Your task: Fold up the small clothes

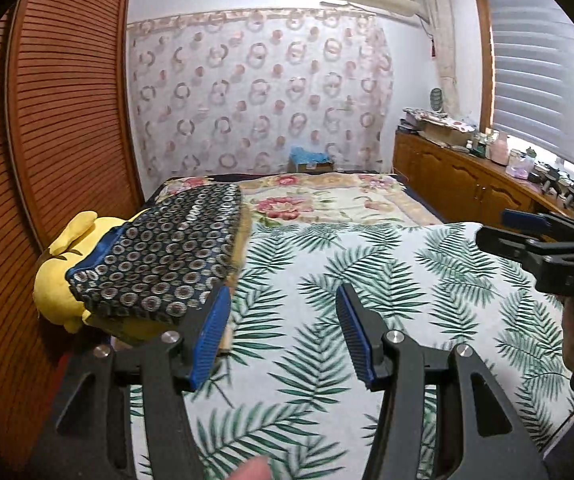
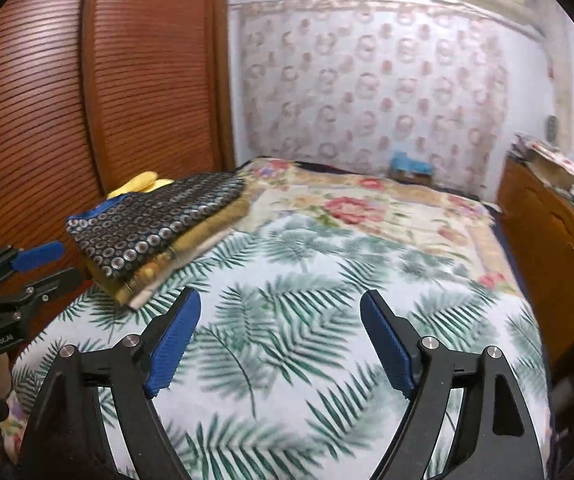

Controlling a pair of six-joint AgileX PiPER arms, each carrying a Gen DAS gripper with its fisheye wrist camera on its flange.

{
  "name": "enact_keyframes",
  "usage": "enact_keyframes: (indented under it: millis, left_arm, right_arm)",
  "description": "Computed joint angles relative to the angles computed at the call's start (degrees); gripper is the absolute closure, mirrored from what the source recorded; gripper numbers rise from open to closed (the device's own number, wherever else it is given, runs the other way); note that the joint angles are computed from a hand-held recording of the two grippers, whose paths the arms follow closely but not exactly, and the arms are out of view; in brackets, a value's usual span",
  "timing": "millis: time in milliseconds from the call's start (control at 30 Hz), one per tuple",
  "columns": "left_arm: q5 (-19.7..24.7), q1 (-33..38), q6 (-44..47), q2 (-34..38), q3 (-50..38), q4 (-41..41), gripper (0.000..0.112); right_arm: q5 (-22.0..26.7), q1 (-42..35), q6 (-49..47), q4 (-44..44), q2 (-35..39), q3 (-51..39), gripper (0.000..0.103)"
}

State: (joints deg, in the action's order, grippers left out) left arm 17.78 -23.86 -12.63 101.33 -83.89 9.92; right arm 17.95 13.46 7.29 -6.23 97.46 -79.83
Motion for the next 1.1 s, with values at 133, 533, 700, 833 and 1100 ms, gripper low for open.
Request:
enact_keyframes:
  millis: [133,533,700,833,1100]
  left_arm:
    - [0.7,-2.2,-2.3,-1.7,0.0,1.4,0.058]
    - [2.5,-6.3,-13.0,-4.3,-1.6,10.4,0.058]
    - [2.7,-6.4,-13.9,-4.4,-1.6,11.5,0.058]
    - [2.9,-6.6,-14.3,-4.5,-1.8,11.7,0.058]
    - [2.6,-6.3,-15.3,-5.1,-1.0,12.9,0.058]
  right_arm:
    - [-2.5,-0.3,14.4,-12.0,-6.3,7.7,0.019]
    - [-5.3,-2.7,37.5,-32.9,-18.1,18.0,0.019]
    - [-5.6,-3.1,38.9,-34.2,-19.2,19.2,0.019]
    - [-5.8,-3.5,38.9,-34.6,-19.9,20.0,0.019]
    - [-5.9,-3.5,40.9,-36.5,-20.5,20.9,0.019]
